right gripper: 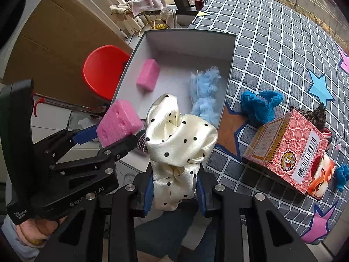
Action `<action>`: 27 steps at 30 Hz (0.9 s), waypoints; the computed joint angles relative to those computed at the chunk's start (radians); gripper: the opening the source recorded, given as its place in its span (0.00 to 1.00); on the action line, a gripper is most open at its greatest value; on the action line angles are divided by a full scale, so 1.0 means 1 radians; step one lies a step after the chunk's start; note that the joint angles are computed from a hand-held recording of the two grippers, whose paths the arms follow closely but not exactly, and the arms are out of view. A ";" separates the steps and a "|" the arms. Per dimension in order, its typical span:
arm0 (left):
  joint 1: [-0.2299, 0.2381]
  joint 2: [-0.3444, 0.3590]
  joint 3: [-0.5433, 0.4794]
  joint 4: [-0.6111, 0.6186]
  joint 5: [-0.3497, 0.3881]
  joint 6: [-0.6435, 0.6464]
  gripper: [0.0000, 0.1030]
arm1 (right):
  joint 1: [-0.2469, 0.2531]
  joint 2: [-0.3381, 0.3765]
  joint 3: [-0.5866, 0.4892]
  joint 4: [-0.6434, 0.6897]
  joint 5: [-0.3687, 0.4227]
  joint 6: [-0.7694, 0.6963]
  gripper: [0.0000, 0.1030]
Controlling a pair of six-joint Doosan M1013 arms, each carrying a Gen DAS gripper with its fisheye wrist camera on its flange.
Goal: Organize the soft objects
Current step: 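Carry the pink sponge block and polka-dot scrunchie over the white box with both tools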
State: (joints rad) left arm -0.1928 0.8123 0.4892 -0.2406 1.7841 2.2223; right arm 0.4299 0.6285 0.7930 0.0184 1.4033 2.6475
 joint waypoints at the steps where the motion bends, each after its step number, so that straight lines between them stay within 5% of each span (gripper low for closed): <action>1: 0.001 0.001 0.000 0.000 0.001 0.000 0.63 | -0.001 0.001 -0.002 -0.001 0.002 0.001 0.32; 27: -0.001 0.013 -0.015 0.006 0.005 0.004 0.63 | -0.002 0.010 -0.019 0.003 0.035 0.005 0.32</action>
